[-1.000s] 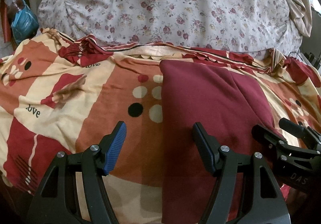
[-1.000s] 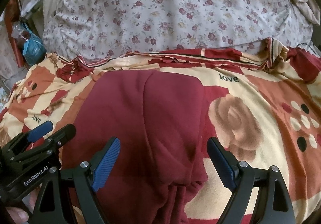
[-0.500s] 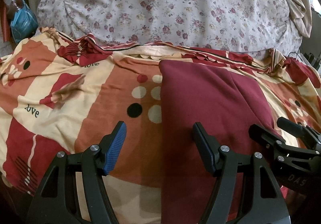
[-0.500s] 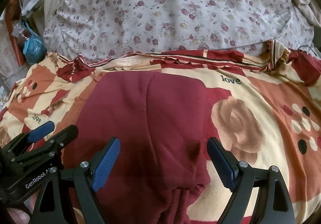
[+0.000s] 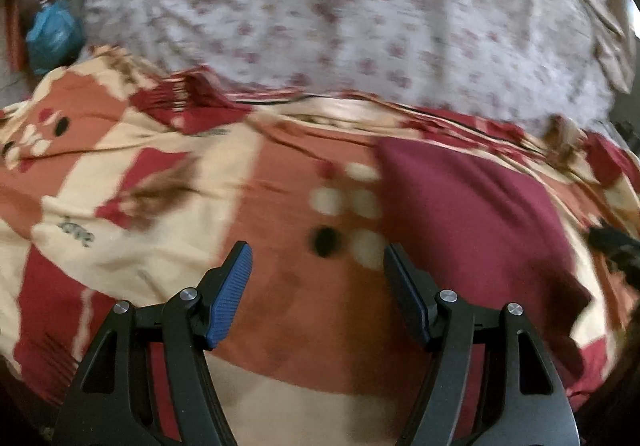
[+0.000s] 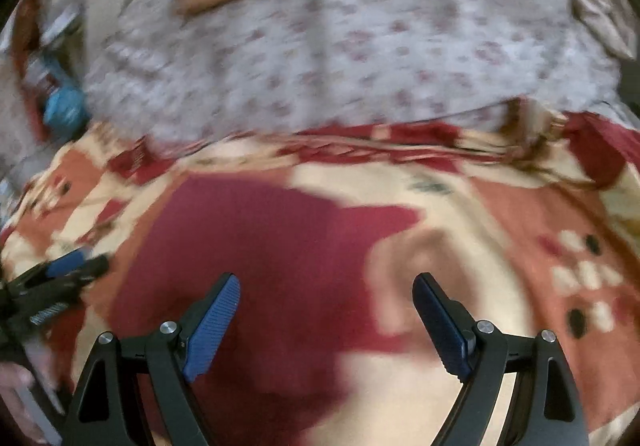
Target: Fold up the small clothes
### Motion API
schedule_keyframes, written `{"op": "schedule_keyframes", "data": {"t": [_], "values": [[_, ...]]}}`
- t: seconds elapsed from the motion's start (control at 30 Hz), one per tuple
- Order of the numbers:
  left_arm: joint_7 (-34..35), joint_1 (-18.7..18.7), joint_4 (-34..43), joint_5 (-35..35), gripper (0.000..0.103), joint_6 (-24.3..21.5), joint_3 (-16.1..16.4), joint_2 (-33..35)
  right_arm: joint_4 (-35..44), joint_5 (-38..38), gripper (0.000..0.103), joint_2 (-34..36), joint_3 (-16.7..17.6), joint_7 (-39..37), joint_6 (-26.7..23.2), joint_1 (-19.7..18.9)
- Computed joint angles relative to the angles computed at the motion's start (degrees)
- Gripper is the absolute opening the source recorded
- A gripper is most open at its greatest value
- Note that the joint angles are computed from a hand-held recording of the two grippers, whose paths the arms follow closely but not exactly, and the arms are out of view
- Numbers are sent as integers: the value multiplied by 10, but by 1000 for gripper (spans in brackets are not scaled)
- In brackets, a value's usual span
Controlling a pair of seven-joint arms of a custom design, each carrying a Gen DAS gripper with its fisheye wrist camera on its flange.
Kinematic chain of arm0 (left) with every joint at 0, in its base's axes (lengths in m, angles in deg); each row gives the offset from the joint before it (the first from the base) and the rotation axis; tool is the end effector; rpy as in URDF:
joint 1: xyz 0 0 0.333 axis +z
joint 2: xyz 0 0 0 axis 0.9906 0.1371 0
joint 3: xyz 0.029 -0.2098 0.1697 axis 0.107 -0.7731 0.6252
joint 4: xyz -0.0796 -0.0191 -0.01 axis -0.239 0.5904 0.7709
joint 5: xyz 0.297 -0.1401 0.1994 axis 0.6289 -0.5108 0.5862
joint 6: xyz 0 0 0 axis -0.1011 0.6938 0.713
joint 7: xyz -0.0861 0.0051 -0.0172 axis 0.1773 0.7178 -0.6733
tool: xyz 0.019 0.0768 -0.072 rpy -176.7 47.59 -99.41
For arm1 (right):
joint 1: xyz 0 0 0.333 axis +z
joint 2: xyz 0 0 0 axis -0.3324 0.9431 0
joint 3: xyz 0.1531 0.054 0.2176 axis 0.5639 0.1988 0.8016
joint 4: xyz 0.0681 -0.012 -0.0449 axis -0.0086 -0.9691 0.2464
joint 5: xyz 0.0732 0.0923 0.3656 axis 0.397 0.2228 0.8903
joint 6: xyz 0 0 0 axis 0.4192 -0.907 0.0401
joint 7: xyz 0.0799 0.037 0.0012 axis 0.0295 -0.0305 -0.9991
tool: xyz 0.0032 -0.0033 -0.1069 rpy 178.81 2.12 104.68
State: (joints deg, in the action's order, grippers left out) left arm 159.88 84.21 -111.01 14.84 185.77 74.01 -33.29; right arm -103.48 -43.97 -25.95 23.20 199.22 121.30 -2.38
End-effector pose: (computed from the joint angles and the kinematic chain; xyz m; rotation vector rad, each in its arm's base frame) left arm 0.6781 -0.0438 0.5942 -1.8456 1.7830 -0.7273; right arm 0.6268 0.1858 0.5659 -1.6654 1.7507 -0.6691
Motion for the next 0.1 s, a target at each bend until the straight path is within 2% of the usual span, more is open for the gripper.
{"op": "schedule_keyframes", "data": {"t": [0.1], "values": [[-29, 9, 72, 10, 69, -37, 17, 51, 22, 27, 86, 15, -20, 11, -28, -30]]}}
